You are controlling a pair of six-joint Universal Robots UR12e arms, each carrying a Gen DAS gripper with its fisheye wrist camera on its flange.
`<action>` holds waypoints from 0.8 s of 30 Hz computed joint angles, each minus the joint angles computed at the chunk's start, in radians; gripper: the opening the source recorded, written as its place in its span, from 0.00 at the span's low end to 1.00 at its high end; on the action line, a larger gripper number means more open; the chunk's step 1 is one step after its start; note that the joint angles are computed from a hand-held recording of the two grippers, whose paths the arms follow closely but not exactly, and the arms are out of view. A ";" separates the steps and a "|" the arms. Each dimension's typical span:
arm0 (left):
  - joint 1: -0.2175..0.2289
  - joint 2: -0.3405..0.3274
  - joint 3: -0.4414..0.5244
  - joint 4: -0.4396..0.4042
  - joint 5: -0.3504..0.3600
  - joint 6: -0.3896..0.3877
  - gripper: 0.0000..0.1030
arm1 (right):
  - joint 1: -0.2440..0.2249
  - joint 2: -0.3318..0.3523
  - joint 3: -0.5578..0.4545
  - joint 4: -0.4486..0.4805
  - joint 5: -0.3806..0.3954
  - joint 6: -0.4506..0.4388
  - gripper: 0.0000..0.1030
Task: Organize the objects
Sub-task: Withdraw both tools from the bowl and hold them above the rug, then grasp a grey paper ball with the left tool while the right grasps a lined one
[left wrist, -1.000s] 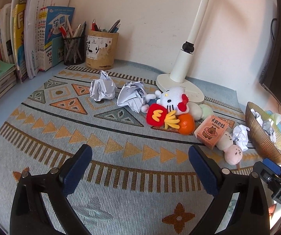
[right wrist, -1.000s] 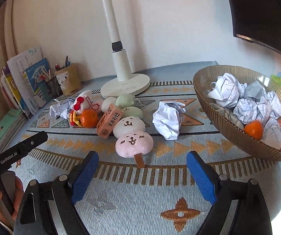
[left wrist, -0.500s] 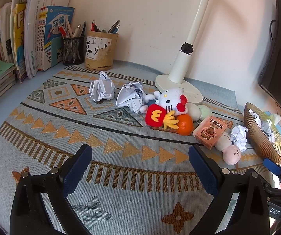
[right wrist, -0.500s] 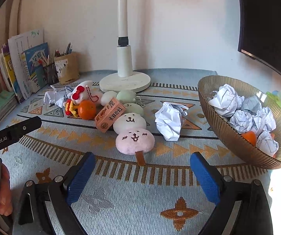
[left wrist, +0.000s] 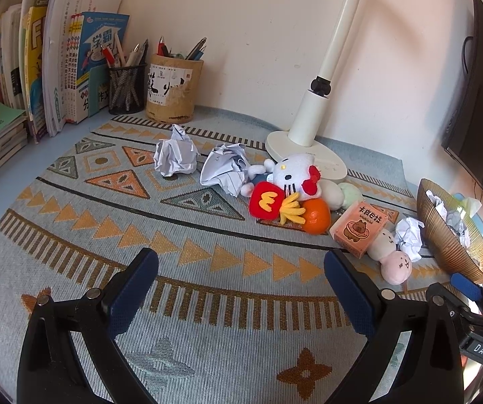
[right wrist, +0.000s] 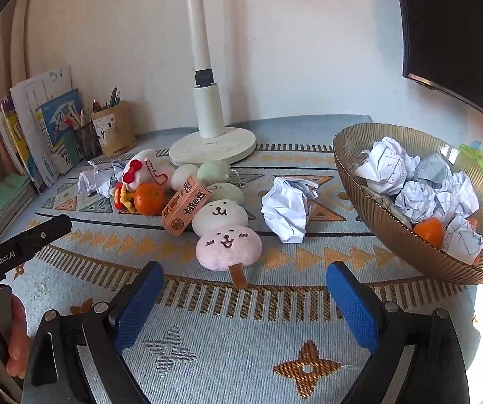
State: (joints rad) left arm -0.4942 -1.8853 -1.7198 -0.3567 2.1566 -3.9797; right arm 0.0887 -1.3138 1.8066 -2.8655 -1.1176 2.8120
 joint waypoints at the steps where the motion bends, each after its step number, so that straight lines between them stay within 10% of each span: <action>1: 0.002 0.003 -0.003 -0.001 -0.005 -0.004 0.96 | -0.002 -0.001 -0.001 0.004 0.014 -0.009 0.94; 11: 0.151 0.097 -0.042 -0.053 -0.217 0.160 0.96 | 0.061 0.002 -0.163 0.363 0.198 -0.317 0.94; 16: 0.253 0.087 -0.035 -0.030 -0.398 0.192 0.95 | 0.182 0.089 -0.328 0.546 0.109 -0.511 0.94; 24: 0.314 0.050 -0.039 0.008 -0.544 0.171 0.91 | 0.262 0.278 -0.591 0.802 -0.002 -0.533 0.94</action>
